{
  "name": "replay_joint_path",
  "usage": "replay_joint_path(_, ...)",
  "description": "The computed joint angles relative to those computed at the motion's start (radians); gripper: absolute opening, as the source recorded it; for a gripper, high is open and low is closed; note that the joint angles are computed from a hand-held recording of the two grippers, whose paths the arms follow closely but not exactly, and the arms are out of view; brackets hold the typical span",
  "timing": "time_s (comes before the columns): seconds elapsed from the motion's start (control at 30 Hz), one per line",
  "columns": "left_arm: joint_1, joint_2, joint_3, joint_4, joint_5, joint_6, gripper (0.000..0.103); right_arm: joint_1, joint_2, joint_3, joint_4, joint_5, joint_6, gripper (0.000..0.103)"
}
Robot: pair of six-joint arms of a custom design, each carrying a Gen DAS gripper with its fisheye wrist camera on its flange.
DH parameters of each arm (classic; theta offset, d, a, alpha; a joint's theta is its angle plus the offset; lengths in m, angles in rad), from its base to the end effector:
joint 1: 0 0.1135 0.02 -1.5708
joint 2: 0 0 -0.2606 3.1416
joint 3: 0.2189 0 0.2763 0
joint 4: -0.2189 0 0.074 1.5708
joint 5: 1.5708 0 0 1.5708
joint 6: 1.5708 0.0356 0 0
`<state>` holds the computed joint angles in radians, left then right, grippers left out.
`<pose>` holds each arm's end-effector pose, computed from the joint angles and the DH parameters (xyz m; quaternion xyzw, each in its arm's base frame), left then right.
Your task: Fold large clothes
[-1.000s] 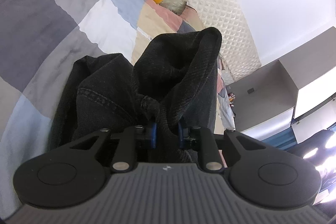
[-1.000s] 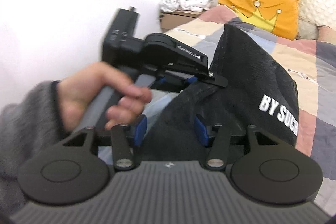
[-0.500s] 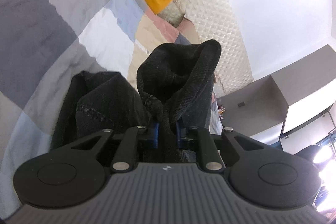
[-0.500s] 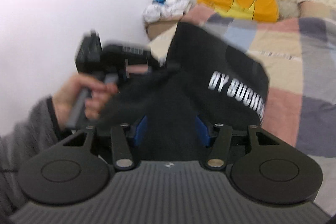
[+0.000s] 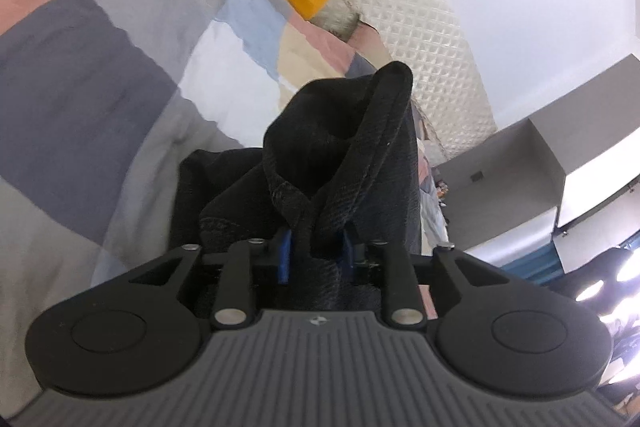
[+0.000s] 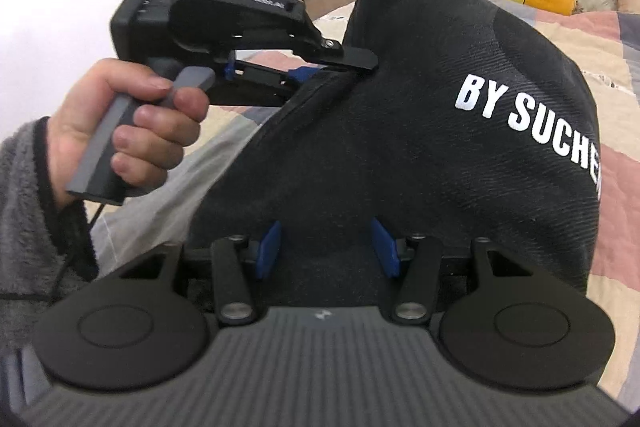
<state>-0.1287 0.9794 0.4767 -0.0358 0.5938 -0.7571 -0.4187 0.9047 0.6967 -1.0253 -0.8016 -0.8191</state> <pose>0.2244 -0.0491 0.1994 -0.1197 0.8356 -0.4322 0.3174 0.1638 -0.0449 0.2282 -0.2447 0.8765 0.2236 0.3491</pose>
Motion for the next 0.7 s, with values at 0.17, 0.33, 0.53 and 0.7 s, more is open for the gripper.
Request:
replay_joint_path(0.17, -0.053, -0.112, 0.012, -0.130, -0.155, 0.024, 0.045, 0.023, 0.010, -0.003, 0.025, 0.011, 0.031, 0.054)
replay_joint_path(0.33, -0.150, -0.331, -0.005, -0.227, -0.348, -0.028, 0.047, 0.064, -0.006, -0.031, 0.081, 0.030, 0.079, 0.054)
replay_joint_path(0.53, -0.238, -0.201, 0.042, -0.087, -0.366, -0.001, 0.048, 0.041, -0.004, -0.042, 0.079, 0.008, 0.048, 0.054)
replay_joint_path(0.7, -0.212, 0.059, 0.135, -0.023, -0.333, 0.006, 0.047, -0.006, 0.027, -0.022, 0.028, -0.026, -0.038, 0.054)
